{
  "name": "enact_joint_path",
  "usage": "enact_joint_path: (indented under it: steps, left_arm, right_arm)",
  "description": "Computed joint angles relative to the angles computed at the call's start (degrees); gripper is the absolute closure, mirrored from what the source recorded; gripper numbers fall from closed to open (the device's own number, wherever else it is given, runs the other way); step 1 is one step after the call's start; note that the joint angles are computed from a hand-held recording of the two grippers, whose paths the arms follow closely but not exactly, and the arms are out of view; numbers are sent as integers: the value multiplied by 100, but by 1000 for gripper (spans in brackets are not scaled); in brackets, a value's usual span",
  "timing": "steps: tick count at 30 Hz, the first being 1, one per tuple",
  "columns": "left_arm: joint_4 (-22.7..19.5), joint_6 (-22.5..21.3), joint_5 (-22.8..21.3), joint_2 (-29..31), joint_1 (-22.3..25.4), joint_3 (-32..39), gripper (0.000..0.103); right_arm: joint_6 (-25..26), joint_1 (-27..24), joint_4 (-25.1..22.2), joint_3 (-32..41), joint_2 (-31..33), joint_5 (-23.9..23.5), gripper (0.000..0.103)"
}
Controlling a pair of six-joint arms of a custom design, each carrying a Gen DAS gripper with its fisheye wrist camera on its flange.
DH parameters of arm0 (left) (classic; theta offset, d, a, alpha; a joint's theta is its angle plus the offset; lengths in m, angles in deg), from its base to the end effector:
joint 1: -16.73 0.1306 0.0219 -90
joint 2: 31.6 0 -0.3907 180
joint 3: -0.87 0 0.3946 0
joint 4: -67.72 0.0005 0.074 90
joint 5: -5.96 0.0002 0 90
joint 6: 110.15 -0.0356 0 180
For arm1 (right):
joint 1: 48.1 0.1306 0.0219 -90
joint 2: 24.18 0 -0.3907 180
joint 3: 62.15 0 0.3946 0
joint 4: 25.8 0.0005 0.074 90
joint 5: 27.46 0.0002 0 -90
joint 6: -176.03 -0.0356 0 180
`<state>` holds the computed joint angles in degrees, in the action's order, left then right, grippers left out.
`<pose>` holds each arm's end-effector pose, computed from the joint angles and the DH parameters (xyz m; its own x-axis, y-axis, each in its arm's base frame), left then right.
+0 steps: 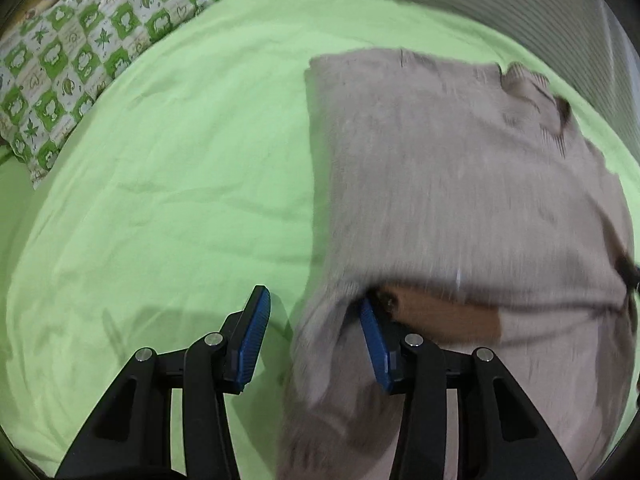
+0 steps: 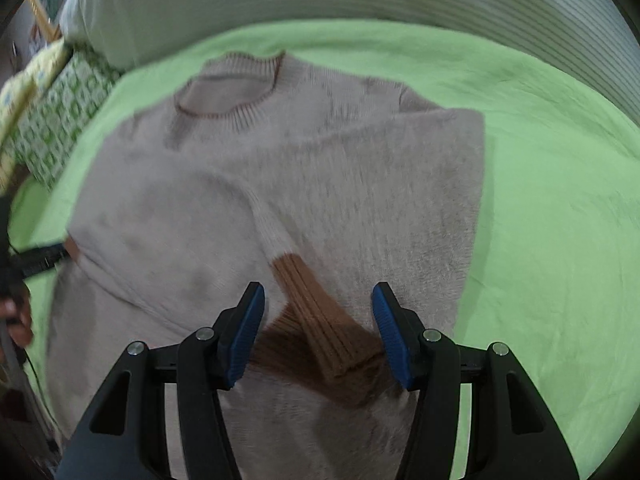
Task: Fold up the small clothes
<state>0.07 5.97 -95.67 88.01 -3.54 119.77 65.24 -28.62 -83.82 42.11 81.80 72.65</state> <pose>0.6116 -0.2187 0.3641 -0.9016 -0.1267 -0.4136 -0.1418 0.9899 0.0059 0.5478 0.1866 0.4001 -0.8482 0.0706 -0.5249 0.0601 0.9975 0.0371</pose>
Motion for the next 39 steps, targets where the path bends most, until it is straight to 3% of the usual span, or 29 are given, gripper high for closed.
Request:
enact_joint_path:
  steps: [1,3,4,7,10,13,15,18,22,28,34,39]
  left_arm:
    - [7,58,-87,54,-6,72,58]
    - [-57,301,-188,195,9,247,58]
    - [-30,418,-179,208,23,258,61]
    - [173,719,-190,95,44,111,71]
    - [289,991,-251,-46,40,-73,76]
    - [387,1352,-328,-172,-15,-173,77]
    - [472,1510,-415,-246,-34,-260,77]
    - [445,1702,-439,-429,-46,-466,78]
    - [479,1849,-434,-260,-19,-385,78]
    - [540,1935,-351,-221,53,-402,77]
    - [508,1916,-272,-187,87,-339,77]
    - [525,1817,-156,-161,144,-337,75]
  right_arm:
    - [44,-2,-8,-16,8,8,53]
    - [137,-5,18,-62,-17,-40,76]
    - [132,-34,-6,-49,-9,-171,97]
    - [-98,-151,72,9,-62,-563,97]
    - [-440,-317,613,53,-330,-1301,97]
    - [-613,-464,1116,250,-559,-1831,97]
    - [-615,-547,1125,430,-579,-2128,97]
    - [-406,-602,622,653,-386,-1997,97]
    - [-552,-740,25,523,-85,-1887,97]
    - [-633,-789,-123,294,4,-1934,97]
    - [-283,-768,-735,787,345,-1655,97]
    - [-313,-703,-745,766,314,-1251,96]
